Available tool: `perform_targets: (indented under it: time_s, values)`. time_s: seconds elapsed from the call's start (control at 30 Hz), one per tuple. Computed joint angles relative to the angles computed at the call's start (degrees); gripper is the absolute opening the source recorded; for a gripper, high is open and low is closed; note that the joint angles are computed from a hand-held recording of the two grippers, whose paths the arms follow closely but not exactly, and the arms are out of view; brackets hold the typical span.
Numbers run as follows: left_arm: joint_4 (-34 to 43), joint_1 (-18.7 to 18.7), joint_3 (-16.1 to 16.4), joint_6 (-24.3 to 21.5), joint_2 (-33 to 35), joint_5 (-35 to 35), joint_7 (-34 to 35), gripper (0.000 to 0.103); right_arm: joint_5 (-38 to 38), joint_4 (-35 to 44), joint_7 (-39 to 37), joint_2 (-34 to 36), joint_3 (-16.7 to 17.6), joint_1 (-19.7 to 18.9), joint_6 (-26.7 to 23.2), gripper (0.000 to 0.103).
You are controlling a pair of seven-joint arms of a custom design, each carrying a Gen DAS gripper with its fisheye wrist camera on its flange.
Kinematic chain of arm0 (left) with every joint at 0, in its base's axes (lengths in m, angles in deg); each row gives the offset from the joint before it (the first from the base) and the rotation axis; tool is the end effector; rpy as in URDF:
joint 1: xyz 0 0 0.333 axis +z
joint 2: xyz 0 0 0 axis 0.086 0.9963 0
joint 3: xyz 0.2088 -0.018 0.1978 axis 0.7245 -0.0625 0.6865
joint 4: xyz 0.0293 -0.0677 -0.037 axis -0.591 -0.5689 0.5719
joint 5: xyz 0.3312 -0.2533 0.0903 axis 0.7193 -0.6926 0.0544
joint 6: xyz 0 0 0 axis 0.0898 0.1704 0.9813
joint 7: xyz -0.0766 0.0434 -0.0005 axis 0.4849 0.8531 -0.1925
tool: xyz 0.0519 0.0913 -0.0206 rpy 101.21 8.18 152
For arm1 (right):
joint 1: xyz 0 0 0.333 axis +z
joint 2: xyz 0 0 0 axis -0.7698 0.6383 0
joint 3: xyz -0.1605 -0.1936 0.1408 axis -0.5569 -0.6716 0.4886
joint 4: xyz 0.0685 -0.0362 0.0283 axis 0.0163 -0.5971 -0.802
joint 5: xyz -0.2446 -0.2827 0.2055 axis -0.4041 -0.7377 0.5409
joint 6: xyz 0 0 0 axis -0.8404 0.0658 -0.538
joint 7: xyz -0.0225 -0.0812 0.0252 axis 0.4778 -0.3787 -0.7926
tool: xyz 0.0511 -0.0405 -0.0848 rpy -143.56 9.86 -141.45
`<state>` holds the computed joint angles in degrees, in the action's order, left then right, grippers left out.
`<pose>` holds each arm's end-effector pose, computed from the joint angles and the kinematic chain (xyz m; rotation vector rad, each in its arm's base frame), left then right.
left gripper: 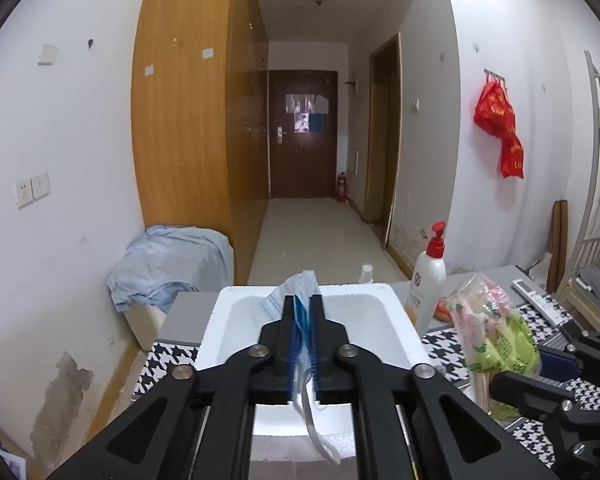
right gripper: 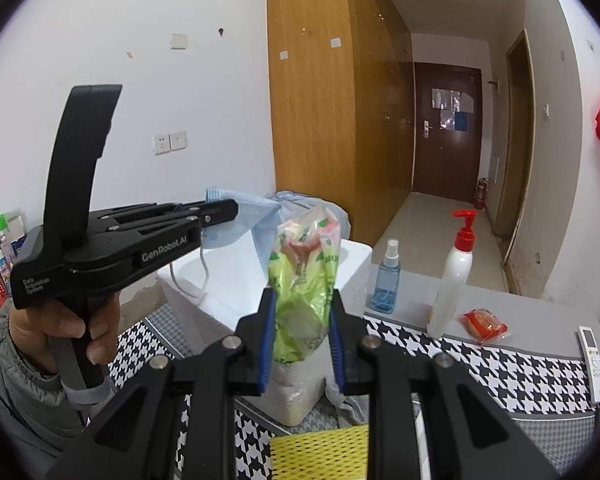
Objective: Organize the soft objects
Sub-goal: 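Lower the blue mask into the foam box and open the left tool, then lower the snack bag into the foam box and open the right tool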
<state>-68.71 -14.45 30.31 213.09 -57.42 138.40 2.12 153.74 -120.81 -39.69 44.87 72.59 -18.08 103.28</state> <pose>0.4360 -0.3800 0.5002 -1.5905 1.4052 -0.9050 0.4563 0.2649 0.4880 -1.8748 0.8265 -0.4781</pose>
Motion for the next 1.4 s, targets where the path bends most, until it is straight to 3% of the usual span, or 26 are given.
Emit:
perform_targets:
  time_s: [0.07,0.1,0.13,0.3,0.43,0.8,1.4]
  values:
    - [-0.5,0.2,0.3,1.3,-0.3,-0.1,-0.4,0.041,-1.0,0.1,1.1,0.3,0.3,0.0,0.7,0.028]
    - [-0.6,0.2,0.1,0.9,-0.2,0.3,-0.8,0.066,-1.6,0.1,1.6,0.6,0.3,0.0,0.8,0.028]
    - [-0.7,0.2,-0.3,-0.2,-0.3,1.3,-1.5,0.082,-2.1,0.2,2.1,0.8,0.4,0.0,1.0,0.028]
    - [-0.8,-0.5,-1.2,-3.9,-0.3,4.2,-3.6,0.097,-3.9,0.6,3.9,1.5,0.5,0.3,1.7,0.028]
    - [-1.9,-0.6,-1.1,-4.2,-1.2,5.3,-4.8,0.101,-5.1,1.0,4.8,2.1,0.6,0.7,2.6,0.028]
    - [-5.2,0.0,-1.7,-5.3,-5.0,5.9,-6.2,0.102,-6.8,2.2,6.3,3.5,0.5,1.1,3.0,0.028]
    - [-11.4,1.7,-3.3,-7.1,-12.1,3.6,-7.0,0.102,-17.8,4.9,15.9,7.3,2.1,0.9,3.0,0.028]
